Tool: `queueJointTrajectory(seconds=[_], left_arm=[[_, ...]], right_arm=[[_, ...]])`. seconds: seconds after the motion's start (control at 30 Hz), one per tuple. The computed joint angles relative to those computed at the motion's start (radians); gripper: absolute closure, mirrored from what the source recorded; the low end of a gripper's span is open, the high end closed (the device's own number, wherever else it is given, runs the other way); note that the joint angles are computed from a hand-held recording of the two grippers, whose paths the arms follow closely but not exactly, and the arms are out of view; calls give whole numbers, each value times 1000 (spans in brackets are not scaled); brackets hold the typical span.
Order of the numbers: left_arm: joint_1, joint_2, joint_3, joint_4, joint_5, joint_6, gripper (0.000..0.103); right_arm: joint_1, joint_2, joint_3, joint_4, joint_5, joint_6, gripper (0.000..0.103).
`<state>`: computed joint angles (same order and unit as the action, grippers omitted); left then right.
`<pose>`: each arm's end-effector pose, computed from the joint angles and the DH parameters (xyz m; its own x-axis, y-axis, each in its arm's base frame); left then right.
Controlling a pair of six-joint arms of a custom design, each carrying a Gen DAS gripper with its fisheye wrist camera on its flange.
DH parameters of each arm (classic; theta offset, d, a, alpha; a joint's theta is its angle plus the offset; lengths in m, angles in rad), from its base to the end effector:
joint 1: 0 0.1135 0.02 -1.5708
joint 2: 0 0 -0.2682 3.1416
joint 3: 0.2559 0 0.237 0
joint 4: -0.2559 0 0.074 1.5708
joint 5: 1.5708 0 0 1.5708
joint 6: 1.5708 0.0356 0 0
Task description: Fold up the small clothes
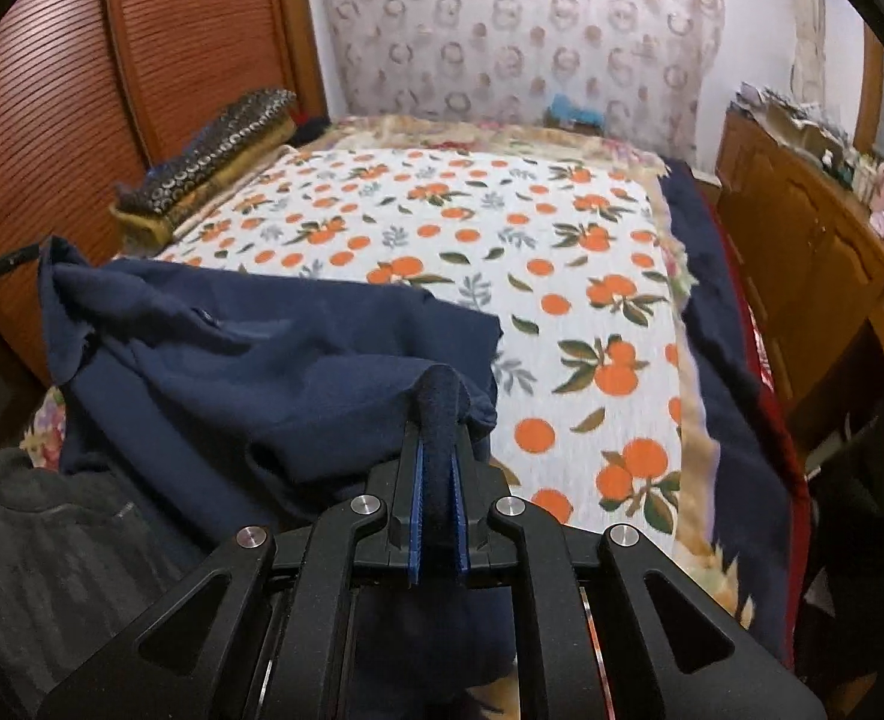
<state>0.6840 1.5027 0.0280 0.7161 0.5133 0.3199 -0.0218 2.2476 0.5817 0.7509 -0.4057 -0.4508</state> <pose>0.1348 0.0874 0.0864 -0.5923 -0.1295 -0.7952 -0.0926 0.9914 -0.0924 0.2912 0.0077 0.0041 -0.6171 -0.3870 -0.6852 -0.5438 0.8391 0.0159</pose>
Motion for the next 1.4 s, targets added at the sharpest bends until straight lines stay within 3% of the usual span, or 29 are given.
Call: queueJointTrajectory(seconds=[0.1, 0.3, 0.47, 0.77, 0.9, 1.03, 1.4], left_arm=[[-2, 11, 25, -14, 6, -5, 53], [-34, 116, 109, 24, -17, -32, 51], [-52, 256, 214, 62, -72, -64, 50], [-153, 516, 435, -10, -173, -70, 50], [-184, 562, 457, -12, -193, -51, 50], [-191, 583, 494, -85, -171, -25, 51], [-206, 643, 496, -121, -196, 0, 50]], right_arm=[[6, -23, -10, 3, 17, -3, 94], [0, -100, -41, 17, 4, -9, 85], [4, -158, -29, 25, 14, 10, 61], [81, 0, 228, -103, 57, 39, 57], [108, 102, 353, -178, 76, 49, 57], [110, 172, 438, -237, 78, 56, 57], [107, 227, 485, -281, 96, 50, 49]])
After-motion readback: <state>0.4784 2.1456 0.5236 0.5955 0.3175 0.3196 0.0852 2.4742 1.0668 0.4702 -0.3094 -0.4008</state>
